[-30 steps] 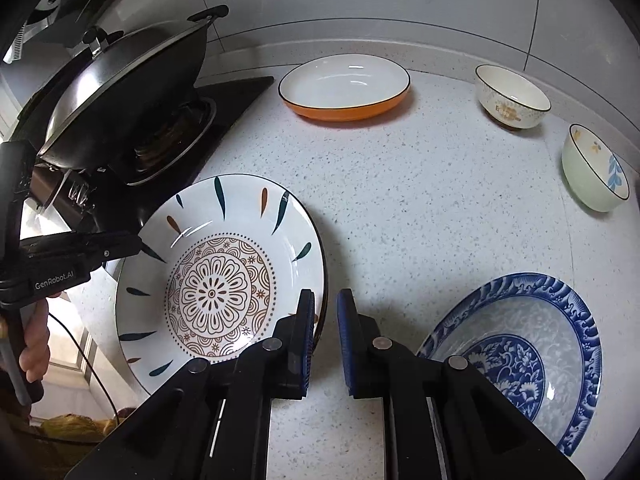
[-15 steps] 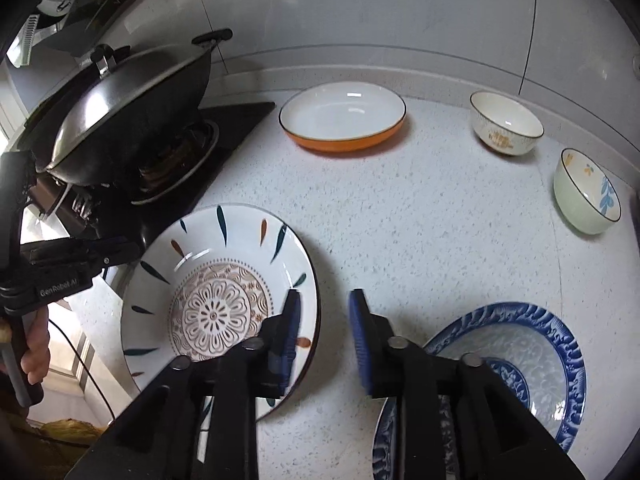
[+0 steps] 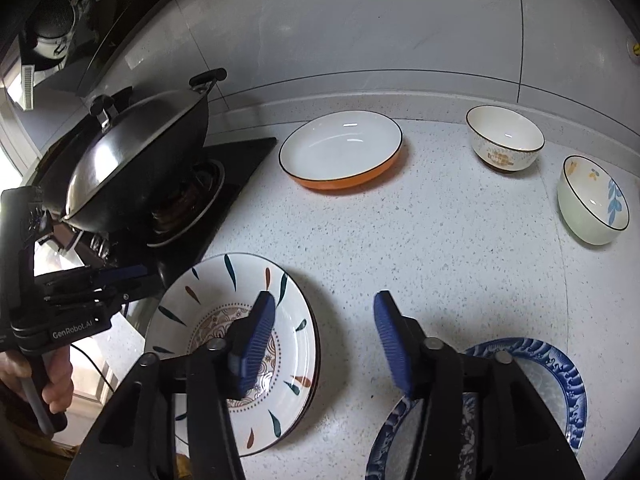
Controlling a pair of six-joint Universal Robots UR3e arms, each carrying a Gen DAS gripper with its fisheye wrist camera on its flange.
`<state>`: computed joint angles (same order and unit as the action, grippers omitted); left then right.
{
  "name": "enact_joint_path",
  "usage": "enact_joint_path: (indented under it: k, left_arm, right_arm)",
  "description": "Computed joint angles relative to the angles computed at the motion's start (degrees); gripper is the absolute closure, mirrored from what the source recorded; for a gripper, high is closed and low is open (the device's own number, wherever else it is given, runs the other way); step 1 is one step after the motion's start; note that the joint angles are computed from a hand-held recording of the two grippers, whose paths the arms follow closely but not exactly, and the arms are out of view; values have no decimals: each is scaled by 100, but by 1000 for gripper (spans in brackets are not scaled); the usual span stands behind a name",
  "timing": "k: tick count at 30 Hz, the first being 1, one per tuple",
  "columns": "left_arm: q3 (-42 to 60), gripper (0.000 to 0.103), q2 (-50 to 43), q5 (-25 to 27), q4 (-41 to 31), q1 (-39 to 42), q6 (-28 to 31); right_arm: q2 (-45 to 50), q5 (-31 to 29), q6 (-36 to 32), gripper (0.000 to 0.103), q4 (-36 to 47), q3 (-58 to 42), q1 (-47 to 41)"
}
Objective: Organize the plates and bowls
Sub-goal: 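Move the right gripper to the rim of the orange-bottomed white plate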
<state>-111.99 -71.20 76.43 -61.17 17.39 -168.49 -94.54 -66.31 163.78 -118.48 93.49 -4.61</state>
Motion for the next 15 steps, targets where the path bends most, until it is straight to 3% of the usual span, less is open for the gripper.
enact_joint_path:
  k: [2,10,15]
  left_arm:
    - [227,62,-251,38,60,-181,-136]
    - [1507,61,-1784,537,491,-989,-826]
    - [2693,61,-3073,907,612,-1364,-1306]
  right_arm:
    - [145,110,-19,39,88,-168,-65]
    - [1200,554,-96,39,538,-1298,-329]
    - [2329,532,29,39,689,-2623,-256]
